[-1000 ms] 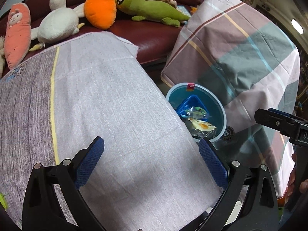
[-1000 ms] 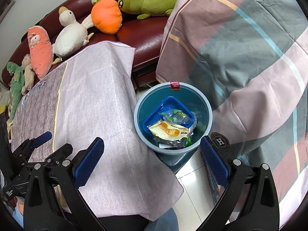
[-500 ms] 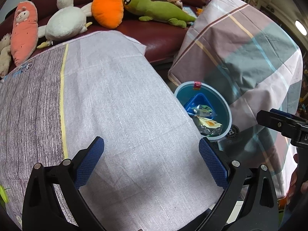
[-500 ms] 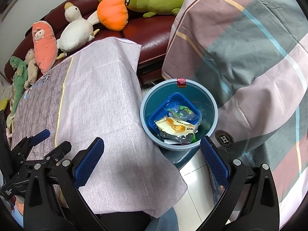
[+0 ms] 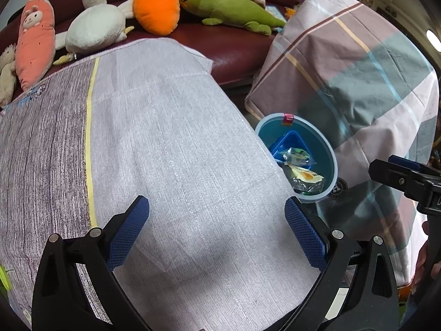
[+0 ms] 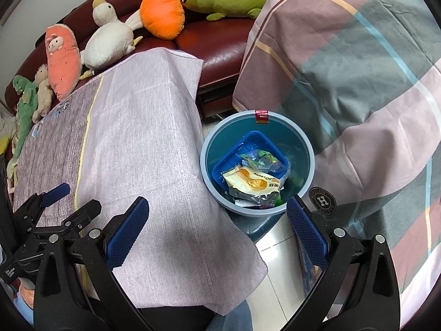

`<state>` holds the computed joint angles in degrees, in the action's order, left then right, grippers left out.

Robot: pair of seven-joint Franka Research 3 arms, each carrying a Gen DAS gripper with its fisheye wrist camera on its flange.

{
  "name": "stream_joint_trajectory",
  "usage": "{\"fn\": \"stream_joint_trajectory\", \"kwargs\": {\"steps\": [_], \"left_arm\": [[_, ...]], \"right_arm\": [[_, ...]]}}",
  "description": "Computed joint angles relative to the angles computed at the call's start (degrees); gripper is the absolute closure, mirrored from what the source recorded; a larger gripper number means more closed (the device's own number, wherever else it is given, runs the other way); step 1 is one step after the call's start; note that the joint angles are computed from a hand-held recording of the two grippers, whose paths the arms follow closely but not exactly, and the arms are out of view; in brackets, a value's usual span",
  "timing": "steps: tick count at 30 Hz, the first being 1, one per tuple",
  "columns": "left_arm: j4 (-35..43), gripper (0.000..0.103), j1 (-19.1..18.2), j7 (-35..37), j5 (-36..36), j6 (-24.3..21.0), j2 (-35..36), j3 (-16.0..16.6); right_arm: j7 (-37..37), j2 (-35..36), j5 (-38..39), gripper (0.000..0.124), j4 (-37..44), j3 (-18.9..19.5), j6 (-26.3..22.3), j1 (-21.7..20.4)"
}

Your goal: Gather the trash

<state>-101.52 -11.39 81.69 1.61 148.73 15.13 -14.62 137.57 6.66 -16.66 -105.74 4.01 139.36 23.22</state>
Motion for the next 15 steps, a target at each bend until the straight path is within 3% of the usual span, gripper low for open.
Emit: {"fn": "stream_joint_trajectory", "kwargs": {"steps": [15], "left_arm": [[2.02,0.004,-0.57,-1.63,1.95,-1.55,2.28,0.35]], "right_arm": [[-1.39,1.62,1.72,0.028,0.78,-0.49,0.32,-0.23]]}}
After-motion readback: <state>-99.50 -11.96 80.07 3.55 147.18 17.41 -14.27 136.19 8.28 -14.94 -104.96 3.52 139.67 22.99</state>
